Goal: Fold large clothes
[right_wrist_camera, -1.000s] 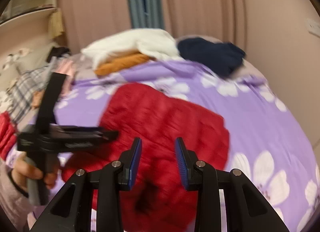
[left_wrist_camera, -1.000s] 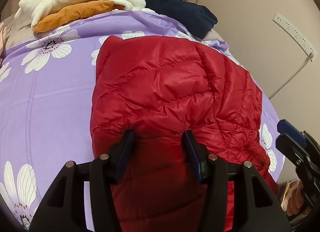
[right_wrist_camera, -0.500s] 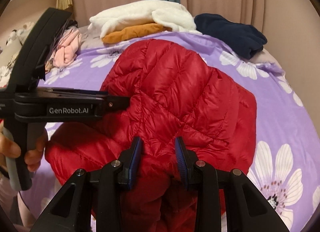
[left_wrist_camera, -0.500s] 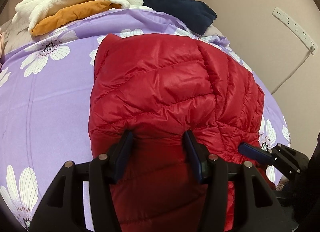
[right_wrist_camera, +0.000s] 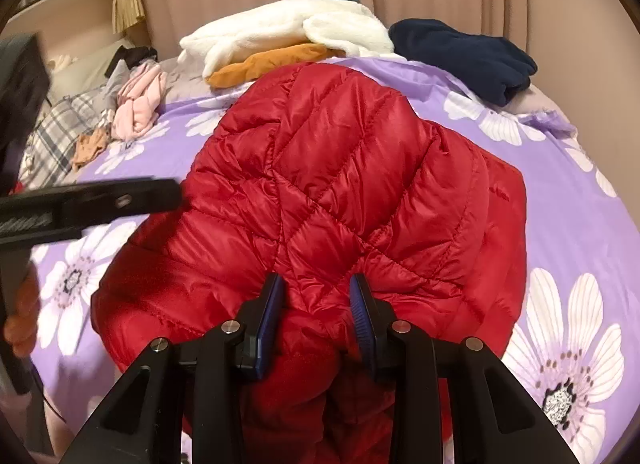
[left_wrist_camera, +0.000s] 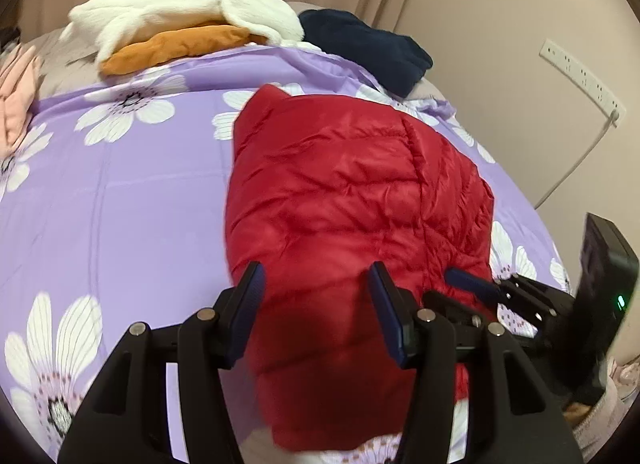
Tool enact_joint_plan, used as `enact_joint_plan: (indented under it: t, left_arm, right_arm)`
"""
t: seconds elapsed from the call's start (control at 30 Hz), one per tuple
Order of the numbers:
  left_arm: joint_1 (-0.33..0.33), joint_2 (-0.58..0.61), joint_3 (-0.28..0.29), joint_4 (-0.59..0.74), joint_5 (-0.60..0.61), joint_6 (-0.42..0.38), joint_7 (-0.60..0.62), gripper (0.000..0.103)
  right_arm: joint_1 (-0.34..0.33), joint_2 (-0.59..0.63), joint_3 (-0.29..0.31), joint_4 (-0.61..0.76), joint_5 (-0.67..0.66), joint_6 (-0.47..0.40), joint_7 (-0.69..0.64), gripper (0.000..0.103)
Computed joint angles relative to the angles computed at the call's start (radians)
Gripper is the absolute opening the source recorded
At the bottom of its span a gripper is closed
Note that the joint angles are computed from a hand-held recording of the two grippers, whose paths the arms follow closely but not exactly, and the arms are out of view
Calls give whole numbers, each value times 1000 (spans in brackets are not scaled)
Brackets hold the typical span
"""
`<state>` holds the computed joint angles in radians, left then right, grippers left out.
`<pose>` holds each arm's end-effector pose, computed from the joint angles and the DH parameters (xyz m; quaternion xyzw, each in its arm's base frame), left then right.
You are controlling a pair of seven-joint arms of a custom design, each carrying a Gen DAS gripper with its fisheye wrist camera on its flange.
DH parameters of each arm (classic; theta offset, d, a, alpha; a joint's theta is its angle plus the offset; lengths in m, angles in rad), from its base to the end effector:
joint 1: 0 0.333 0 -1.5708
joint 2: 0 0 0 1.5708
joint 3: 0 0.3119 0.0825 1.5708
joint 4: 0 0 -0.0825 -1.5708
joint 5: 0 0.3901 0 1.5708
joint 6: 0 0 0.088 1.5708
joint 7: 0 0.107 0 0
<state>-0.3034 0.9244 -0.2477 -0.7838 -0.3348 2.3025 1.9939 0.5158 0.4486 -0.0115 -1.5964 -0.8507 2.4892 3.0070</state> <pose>0.7513 -0.3475 0.4564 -0.4048 0.8332 -0.3759 0.0253 0.6271 0.3518 0.4132 -0.5310 0.7592 -0.2765 0.2553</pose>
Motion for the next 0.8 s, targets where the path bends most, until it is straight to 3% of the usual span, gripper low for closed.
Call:
enact_joint_plan:
  t: [0.13, 0.3, 0.5, 0.8]
  left_arm:
    - [53, -111, -27, -204, -72, 73, 33, 51]
    - [47, -88, -13, -188, -81, 16, -8, 47]
    - [36, -71, -12, -162, -70, 1, -8, 47]
    - [41, -91, -13, -199, -76, 18, 3, 48]
  right_arm:
    - [-1, 3, -1, 6, 3, -2, 1, 34]
    - [-3, 3, 1, 5, 12, -1, -1, 34]
    - [-4, -19, 3, -9, 21, -7, 0, 34]
    - [-14, -88, -25, -50, -131, 33, 194, 34]
